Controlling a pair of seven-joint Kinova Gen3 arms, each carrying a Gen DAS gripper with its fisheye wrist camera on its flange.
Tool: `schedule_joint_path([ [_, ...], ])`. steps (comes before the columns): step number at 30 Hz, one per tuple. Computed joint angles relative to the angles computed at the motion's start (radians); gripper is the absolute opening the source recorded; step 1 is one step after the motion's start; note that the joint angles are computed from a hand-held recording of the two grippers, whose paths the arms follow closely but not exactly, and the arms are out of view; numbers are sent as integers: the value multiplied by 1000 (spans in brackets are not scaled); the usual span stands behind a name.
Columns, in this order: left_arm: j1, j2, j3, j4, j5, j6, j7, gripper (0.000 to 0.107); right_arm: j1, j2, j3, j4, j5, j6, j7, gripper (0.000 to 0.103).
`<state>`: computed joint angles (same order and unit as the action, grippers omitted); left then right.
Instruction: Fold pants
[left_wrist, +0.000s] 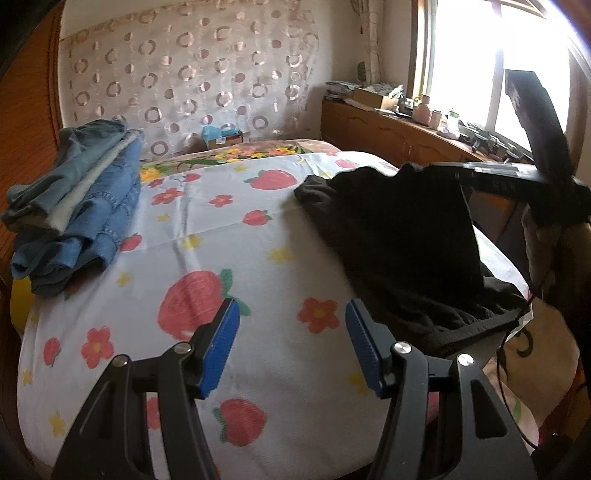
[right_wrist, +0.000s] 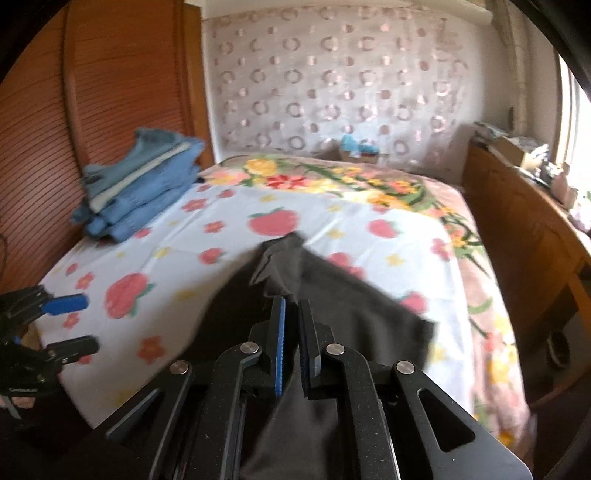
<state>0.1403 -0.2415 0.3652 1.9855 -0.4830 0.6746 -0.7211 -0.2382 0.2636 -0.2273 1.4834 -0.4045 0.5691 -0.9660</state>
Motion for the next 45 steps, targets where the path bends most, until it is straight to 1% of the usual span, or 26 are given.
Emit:
schedule_joint_path([
  [4, 20, 28, 0, -18, 2, -6, -11, 59, -1, 46, 44, -69, 55, 33, -45, 4],
  [8, 42, 49, -3, -25, -4, -2, -13, 59, -4, 81, 72, -110, 117, 46, -94, 4],
  [11, 61, 65, -11, -33, -6, 0, -13, 59, 14, 106, 71, -135, 133, 65, -115, 4],
  [16, 91, 89, -26, -46, -13, 2, -10, 59, 3, 131, 88, -157, 182, 71, -173, 4],
  [17, 97, 92, -28, -47, -16, 3, -7, 59, -10, 129, 97, -152, 200, 62, -198, 8],
  [18, 103, 96, -29, -48, -18, 6, -6, 59, -18, 129, 109, -148, 213, 53, -219, 18],
  [19, 109, 98, -31, -49, -20, 7, -4, 59, -8, 130, 103, -149, 209, 55, -222, 23],
  [20, 114, 101, -33, -50, -22, 8, -2, 59, 20, 132, 78, -151, 190, 61, -210, 27],
  [21, 119, 104, -36, -51, -23, 9, -1, 59, 31, 131, 72, -145, 182, 59, -207, 28],
  [23, 128, 111, -40, -56, -27, 12, 4, 59, 45, 132, 63, -142, 172, 65, -196, 28],
  [26, 140, 120, -48, -59, -27, 11, 8, 59, 78, 147, 39, -157, 132, 108, -158, 28],
  [28, 147, 127, -52, -60, -30, 13, 10, 59, 78, 155, 40, -161, 125, 123, -146, 28],
  [36, 177, 146, -69, -60, -43, 30, 25, 59, 34, 193, 83, -194, 176, 150, -211, 29],
  [39, 183, 149, -76, -60, -38, 33, 21, 59, 41, 209, 74, -208, 193, 164, -209, 29],
  [40, 184, 151, -77, -59, -36, 34, 21, 59, 39, 206, 75, -200, 195, 153, -191, 27],
  [42, 186, 151, -80, -54, -34, 31, 23, 59, 56, 205, 55, -199, 193, 155, -173, 17],
  [43, 187, 151, -82, -52, -33, 28, 25, 59, 56, 201, 56, -190, 189, 145, -169, 15],
  [45, 187, 146, -78, -42, -48, 15, 41, 59, 19, 172, 94, -151, 222, 91, -199, 11],
])
